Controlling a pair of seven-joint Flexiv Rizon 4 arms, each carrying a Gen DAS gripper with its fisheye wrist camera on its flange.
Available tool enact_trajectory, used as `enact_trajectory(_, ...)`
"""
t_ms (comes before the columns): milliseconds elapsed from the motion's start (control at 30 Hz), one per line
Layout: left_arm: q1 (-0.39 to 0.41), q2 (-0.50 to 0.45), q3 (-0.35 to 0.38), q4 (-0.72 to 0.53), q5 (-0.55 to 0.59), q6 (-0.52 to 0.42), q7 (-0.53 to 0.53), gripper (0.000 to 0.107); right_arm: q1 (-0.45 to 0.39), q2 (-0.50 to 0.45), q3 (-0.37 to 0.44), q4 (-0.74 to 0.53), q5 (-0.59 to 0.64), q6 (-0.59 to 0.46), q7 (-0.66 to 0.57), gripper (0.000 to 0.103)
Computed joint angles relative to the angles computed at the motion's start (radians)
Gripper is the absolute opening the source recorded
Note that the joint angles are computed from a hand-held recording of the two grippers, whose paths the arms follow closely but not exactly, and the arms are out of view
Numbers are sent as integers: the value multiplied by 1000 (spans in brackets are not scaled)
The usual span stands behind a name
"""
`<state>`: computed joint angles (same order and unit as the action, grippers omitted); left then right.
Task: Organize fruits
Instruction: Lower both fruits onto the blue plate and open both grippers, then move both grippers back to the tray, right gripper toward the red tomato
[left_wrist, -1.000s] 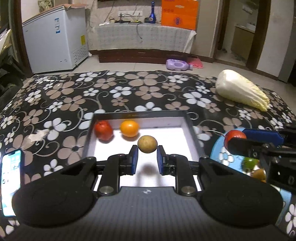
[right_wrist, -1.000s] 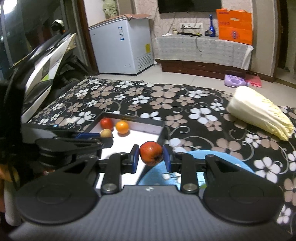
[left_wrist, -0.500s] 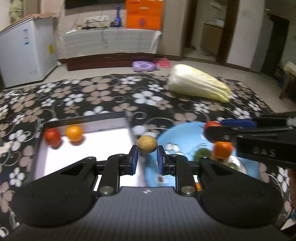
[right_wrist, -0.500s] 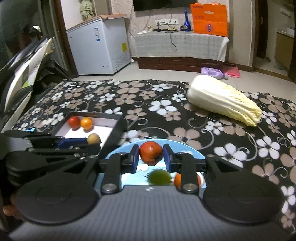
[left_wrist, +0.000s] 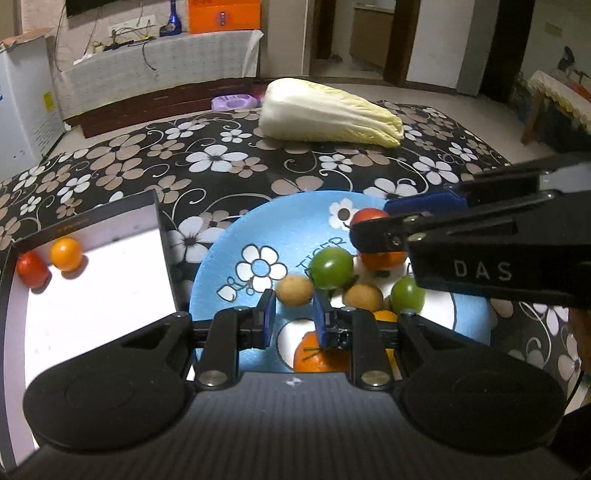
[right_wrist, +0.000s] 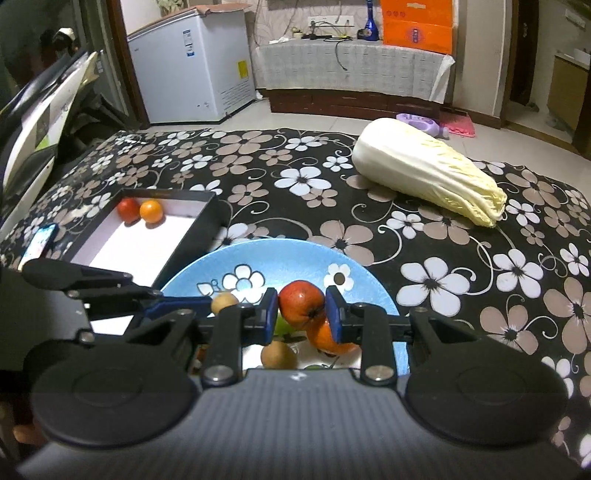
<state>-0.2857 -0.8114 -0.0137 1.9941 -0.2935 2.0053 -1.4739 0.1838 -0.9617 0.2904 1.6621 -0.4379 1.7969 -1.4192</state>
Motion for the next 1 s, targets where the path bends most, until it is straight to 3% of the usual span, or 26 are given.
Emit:
enact_trajectory(167, -9, 7, 11, 12, -5, 12, 4, 27, -2, 0, 1, 3, 0, 2, -5, 32)
enact_trajectory(400, 49, 40, -12, 72, 18, 76, -36, 27, 21, 9, -27, 10, 11, 12, -2, 34)
enact_trajectory(533, 49, 62, 14, 113, -14, 109, -59, 33, 23, 9, -26, 10, 10, 12, -4, 37)
enact_trajectory(667, 63, 83, 34, 156, -52, 142, -84, 33, 39, 1, -31, 7, 19, 83, -1, 37)
enact_trajectory(833, 94, 115, 50, 218, -87, 174, -120, 33, -2, -47, 54, -27, -77, 146, 32, 37)
enact_trajectory(1000, 121, 136, 64, 256, -101, 173, -125, 34, 15, -105, 107, -113, -193, 102, 82, 37)
